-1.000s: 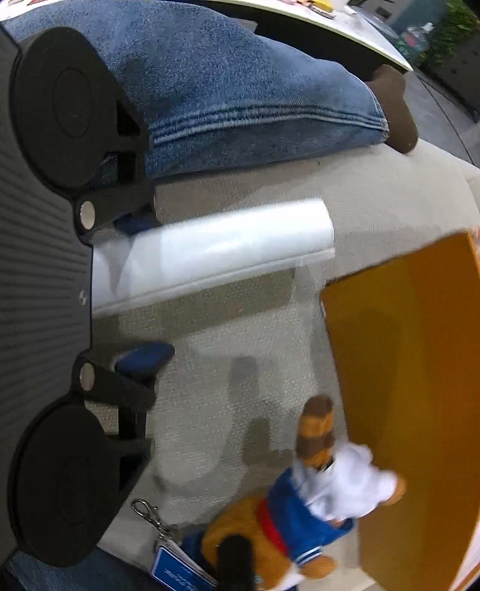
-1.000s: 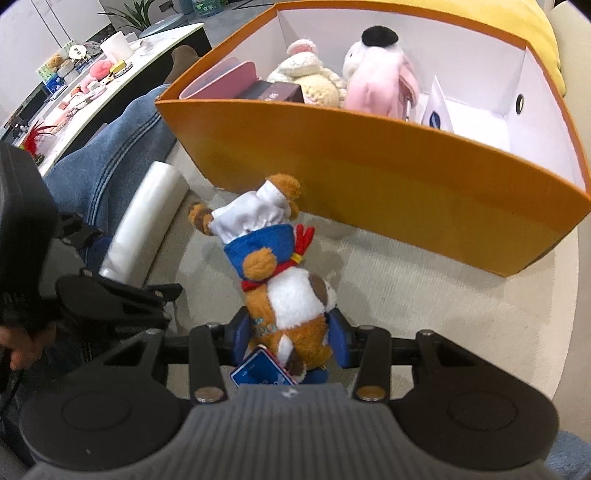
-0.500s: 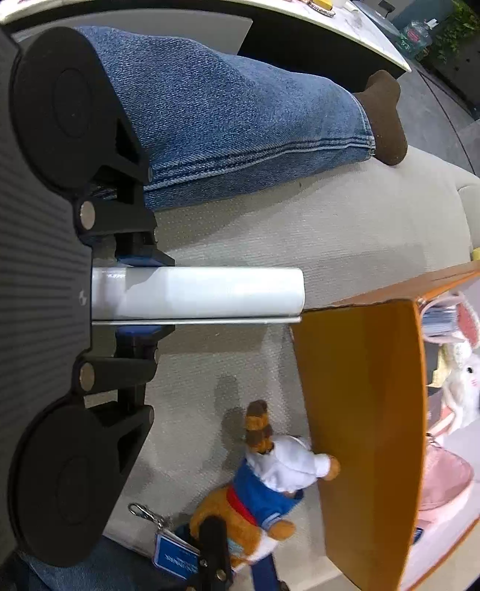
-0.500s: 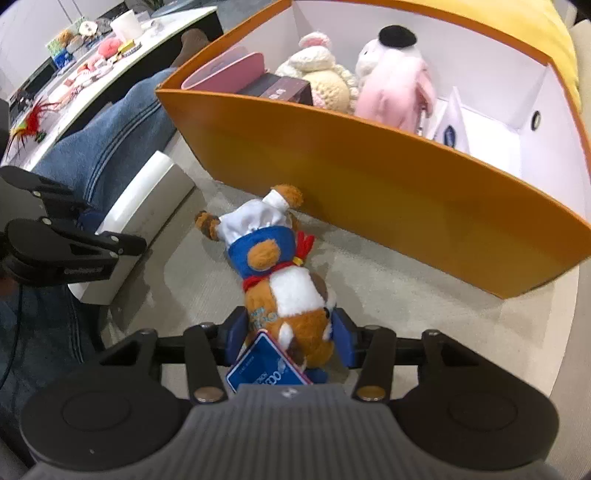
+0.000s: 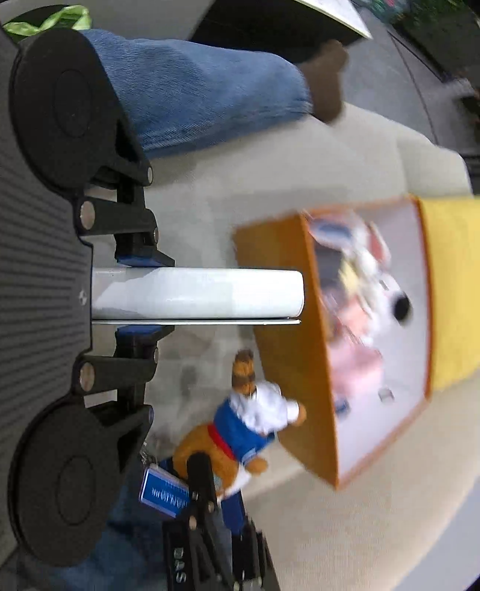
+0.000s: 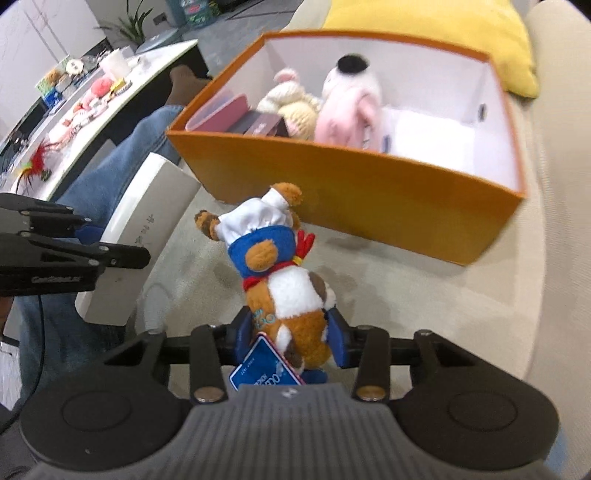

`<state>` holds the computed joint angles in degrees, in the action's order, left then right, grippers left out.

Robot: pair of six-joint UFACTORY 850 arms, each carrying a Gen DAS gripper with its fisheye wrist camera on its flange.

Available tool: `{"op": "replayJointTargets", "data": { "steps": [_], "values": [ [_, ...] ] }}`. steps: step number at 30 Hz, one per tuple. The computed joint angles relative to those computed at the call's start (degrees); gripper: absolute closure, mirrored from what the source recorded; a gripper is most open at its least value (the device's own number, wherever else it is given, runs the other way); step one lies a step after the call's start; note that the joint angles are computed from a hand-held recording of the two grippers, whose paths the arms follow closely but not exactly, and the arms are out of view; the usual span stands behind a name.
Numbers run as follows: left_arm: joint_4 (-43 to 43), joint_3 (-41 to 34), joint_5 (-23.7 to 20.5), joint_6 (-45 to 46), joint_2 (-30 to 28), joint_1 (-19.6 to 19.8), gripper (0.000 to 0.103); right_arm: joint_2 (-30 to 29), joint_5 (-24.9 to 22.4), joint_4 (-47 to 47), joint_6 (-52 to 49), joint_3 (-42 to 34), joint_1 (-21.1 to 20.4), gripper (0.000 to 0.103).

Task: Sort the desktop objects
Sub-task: 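Carry the white box with the left tool while the right tool carries the bear toward the orange box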

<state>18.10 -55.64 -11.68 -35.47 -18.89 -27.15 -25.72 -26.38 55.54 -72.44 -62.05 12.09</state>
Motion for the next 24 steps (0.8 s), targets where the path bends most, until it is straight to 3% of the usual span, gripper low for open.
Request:
{"op": "replayJointTargets", "data": {
  "steps": [2,7,13,19,24],
  "values": [
    [-2.2,0.0,-0.7,1.0,2.3,-3.0,0.07,2.1,-0.2,0.5,-0.4,1.1,-1.1,0.059],
    [-7.4,-4.1,-2.0,8.2,2.7,-4.7,0.07,6.6,0.1,-1.1,0.8,2.4,-3.7,0.059],
    [-13.1,-12.6,-3.2,15.8,-0.6,-6.0,0.07,10.1,0.5,-4.0,3.0,1.4,-6.2,0.059],
    [-25.3,-22.5,-4.9,27.5,-6.1,-5.8,0.07,9.2,0.4,-7.9,8.2,-3.6,-8.6,0.059],
    [-27.6,-32.3,-6.8,28.3,-12.5,-5.4,0.07,6.0,0.3,-11.9,14.4,-10.2,-10.0,0.059]
  ]
}}
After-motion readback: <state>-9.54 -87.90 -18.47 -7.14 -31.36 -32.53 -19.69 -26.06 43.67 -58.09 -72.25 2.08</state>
